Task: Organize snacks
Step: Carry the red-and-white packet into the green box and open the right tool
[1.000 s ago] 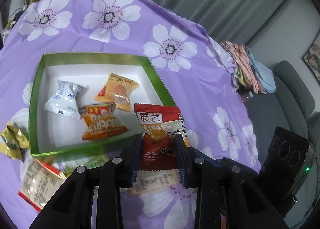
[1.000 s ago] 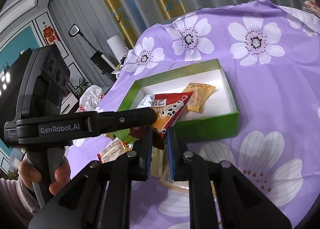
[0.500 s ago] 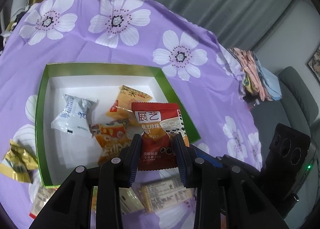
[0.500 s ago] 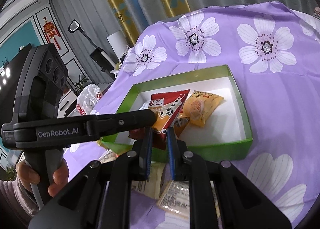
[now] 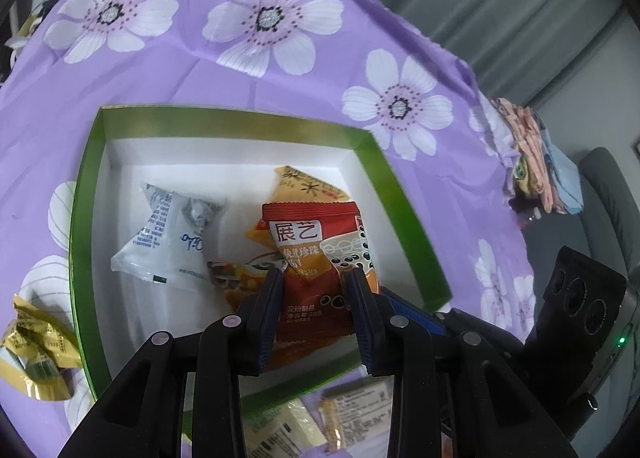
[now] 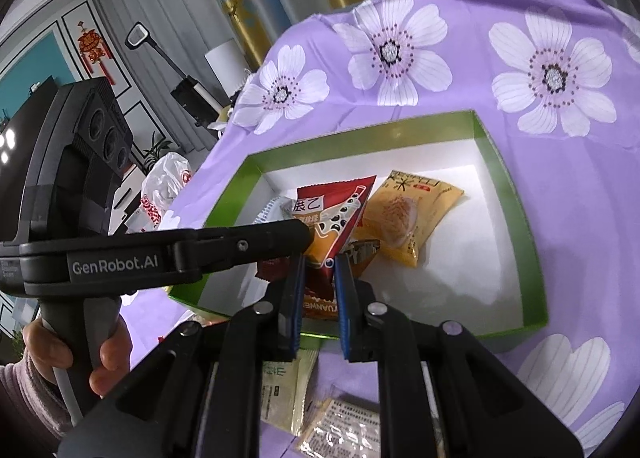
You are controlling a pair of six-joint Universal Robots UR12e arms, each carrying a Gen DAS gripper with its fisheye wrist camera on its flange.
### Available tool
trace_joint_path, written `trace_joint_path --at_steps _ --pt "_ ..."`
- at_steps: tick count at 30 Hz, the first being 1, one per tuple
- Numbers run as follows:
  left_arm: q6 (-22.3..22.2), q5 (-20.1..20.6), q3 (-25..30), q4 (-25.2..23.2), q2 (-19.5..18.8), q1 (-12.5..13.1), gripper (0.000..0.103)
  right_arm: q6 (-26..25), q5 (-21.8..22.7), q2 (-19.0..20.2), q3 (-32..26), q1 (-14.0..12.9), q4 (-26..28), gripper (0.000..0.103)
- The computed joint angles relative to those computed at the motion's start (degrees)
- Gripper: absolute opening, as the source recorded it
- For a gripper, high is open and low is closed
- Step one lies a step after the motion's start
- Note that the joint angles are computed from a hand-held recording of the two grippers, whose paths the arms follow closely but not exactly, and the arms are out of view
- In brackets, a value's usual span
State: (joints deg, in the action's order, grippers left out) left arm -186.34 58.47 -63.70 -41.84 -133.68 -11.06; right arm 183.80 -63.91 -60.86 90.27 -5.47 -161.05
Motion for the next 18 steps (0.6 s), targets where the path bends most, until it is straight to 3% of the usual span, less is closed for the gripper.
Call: trace_joint_path --at_steps 12,18 --pt "0.9 2.3 2.9 -3.4 -1.6 0.2 0.032 -1.0 -2.6 1.7 -3.6 1.2 4.8 0.018" --pt "-0.1 1.1 3.3 -4.0 -1.9 0.5 0.032 -2.3 -3.1 2.1 -4.4 1.6 6.3 0.018"
